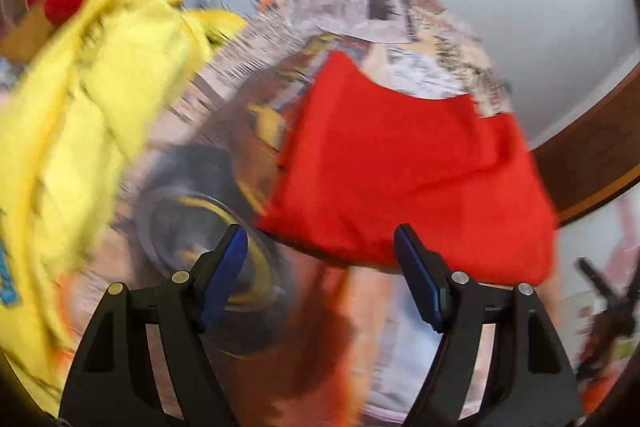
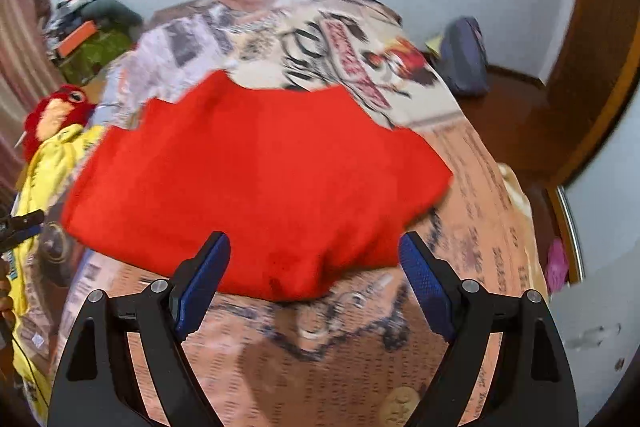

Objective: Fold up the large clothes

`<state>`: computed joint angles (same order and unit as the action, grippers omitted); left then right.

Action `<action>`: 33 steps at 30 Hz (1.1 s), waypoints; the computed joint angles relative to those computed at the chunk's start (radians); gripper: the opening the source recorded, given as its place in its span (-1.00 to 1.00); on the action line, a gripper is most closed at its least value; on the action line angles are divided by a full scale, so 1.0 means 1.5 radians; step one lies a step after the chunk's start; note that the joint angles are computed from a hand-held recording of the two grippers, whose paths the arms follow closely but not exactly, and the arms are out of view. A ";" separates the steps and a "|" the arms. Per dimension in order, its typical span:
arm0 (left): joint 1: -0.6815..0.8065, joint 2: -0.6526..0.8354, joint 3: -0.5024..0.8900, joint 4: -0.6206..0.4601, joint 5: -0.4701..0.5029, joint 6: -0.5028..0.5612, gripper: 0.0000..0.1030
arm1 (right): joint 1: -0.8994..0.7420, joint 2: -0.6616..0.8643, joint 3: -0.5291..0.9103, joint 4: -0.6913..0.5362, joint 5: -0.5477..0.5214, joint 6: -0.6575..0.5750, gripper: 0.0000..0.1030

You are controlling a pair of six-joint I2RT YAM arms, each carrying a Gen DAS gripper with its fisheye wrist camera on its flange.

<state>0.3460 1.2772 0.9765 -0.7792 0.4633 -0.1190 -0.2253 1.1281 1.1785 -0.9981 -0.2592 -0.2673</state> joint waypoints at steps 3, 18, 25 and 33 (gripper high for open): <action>0.003 0.015 -0.014 0.012 0.105 -0.038 0.45 | 0.052 -0.004 -0.002 0.013 0.007 0.028 0.63; -0.064 0.182 -0.066 0.269 0.207 -0.278 0.45 | 0.231 0.035 -0.037 0.088 0.111 0.100 0.63; -0.078 0.245 -0.044 0.394 0.199 -0.379 0.44 | 0.254 0.064 -0.032 0.102 0.132 0.113 0.63; -0.090 0.247 -0.007 0.378 0.113 -0.345 -0.80 | 0.292 0.085 -0.014 0.093 0.170 0.126 0.63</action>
